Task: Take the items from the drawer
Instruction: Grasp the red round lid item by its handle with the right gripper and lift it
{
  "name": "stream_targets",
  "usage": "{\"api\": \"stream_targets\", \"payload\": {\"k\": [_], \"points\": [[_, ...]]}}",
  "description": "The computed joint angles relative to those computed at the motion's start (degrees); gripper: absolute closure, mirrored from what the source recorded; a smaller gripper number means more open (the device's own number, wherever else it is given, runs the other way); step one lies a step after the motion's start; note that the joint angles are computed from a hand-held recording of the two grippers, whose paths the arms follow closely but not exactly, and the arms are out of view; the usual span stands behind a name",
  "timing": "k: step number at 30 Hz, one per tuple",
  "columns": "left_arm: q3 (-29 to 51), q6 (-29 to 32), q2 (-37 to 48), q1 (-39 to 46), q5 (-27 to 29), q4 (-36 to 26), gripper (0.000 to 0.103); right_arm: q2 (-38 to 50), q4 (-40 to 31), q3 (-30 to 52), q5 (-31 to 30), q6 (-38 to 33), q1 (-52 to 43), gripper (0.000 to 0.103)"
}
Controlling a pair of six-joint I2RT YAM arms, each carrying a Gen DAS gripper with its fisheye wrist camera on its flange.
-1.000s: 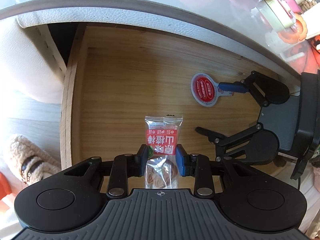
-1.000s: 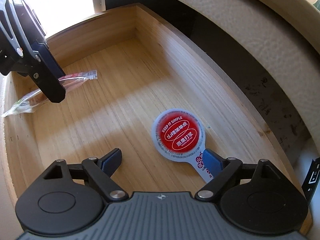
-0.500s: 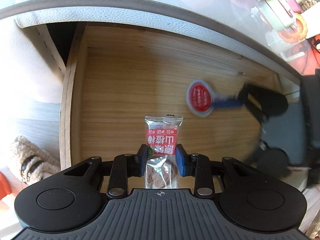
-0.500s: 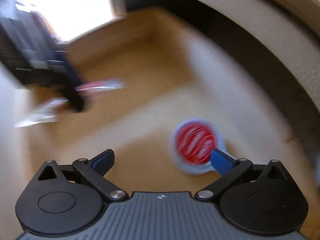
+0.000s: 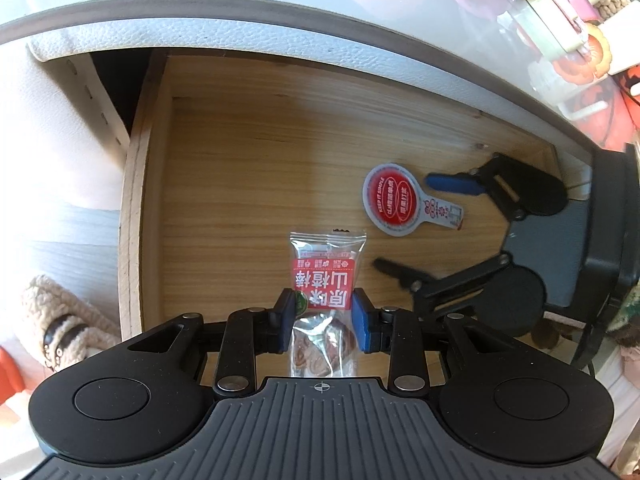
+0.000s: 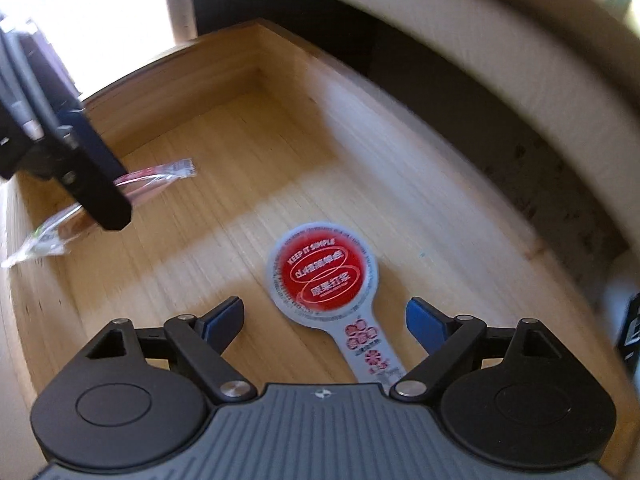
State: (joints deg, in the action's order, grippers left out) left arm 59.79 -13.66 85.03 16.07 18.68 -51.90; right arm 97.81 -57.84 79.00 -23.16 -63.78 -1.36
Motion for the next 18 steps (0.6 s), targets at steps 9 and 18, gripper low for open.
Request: {"api": "stream_targets", "payload": {"k": [9,18], "points": [[1.69,1.08,0.26,-1.45,-0.9,-0.11,0.069,1.98,-18.19,12.3,2.41,-8.79,-2.04,0.08],[2.85,1.48,-6.2,-10.11,-8.92,-1.06,0.069,-3.63,-30.27,25.03,2.46,-16.53,-13.28,0.08]]}}
